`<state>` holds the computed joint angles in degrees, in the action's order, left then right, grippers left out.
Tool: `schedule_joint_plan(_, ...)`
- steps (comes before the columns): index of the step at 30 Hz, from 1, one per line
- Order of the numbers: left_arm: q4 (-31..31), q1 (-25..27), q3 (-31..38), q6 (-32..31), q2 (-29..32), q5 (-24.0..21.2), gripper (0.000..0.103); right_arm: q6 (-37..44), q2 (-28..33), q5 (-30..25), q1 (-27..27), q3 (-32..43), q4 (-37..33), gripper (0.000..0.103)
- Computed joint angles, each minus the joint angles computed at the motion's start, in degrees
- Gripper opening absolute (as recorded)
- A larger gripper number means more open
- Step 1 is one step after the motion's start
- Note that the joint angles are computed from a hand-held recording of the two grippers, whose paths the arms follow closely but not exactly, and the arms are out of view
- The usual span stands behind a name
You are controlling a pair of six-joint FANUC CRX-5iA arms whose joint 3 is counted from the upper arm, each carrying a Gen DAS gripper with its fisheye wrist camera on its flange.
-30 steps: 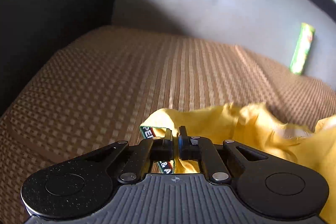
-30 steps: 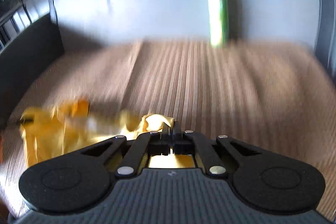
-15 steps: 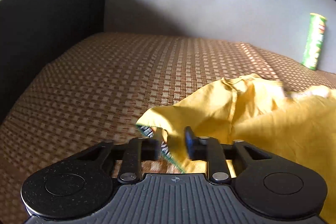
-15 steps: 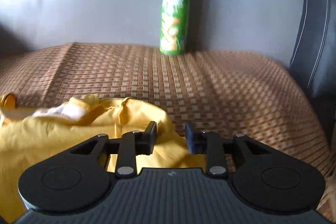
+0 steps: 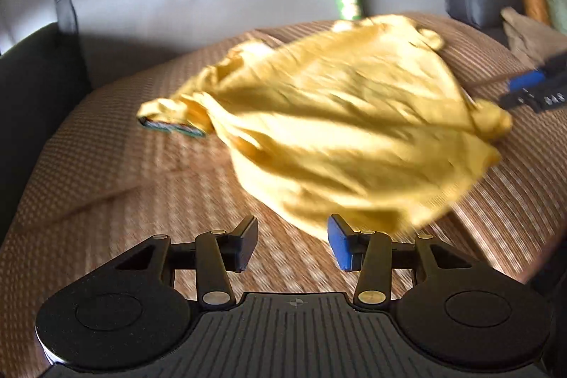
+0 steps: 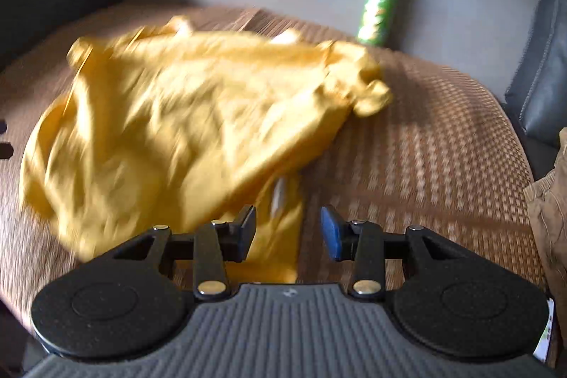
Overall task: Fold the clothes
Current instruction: 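Shake the shirt out and lay it flat with both grippers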
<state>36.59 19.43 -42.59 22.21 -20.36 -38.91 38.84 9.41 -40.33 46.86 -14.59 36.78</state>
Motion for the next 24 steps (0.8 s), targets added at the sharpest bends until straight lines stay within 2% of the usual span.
schedule_joint_plan(2, -1.85, -1.02, -1.85, 0.45, -1.93, 0.76, 0.059, 0.27, -0.49, -0.64, 0.76, -0.82, 0.54, 0.045)
schedule_joint_plan(4, -3.66, -2.93, -3.03, 2.02, -2.73, 3.63, 0.059, -0.45, -1.1, -0.7, 1.36, -1.76, 1.64, 0.045)
schedule_joint_plan(6, -5.03, -4.4, -2.73, 3.89, -1.98, 4.58, 0.059, -0.74, -1.39, -0.6, 1.64, -2.06, 1.81, 0.045)
schedule_joint_plan(9, -5.96, -6.81, -3.01, 5.26, -1.41, 8.29, 0.059, -1.03, -1.75, -0.37, 1.93, -2.92, 1.83, 0.046)
schedule_joint_plan(12, -8.99, -8.47, -2.47, 9.42, -0.24, 11.98, 0.059, -2.53, -1.66, -0.06, 2.2, -4.24, 3.34, 0.047)
schedule_joint_plan(14, -11.23, -8.9, -1.17, 14.04, 1.54, 13.25, 0.043, -3.33, -0.98, -0.43, 2.14, -4.61, 5.18, 0.047)
schedule_joint_plan(17, -10.45, -7.84, 1.52, 19.9, 4.13, 11.46, 0.021, -3.1, 0.2, -0.88, 1.91, -4.81, 8.7, 0.047)
schedule_joint_plan(21, -10.04, -7.65, 3.31, 22.54, 6.39, 12.31, 0.017, 1.02, 2.0, -0.91, 1.66, -4.1, 11.32, 0.047)
schedule_joint_plan(24, -9.08, -7.64, 2.61, 20.7, 6.15, 13.13, 0.017, 4.88, 3.58, -1.98, 1.93, -4.01, 13.56, 0.045)
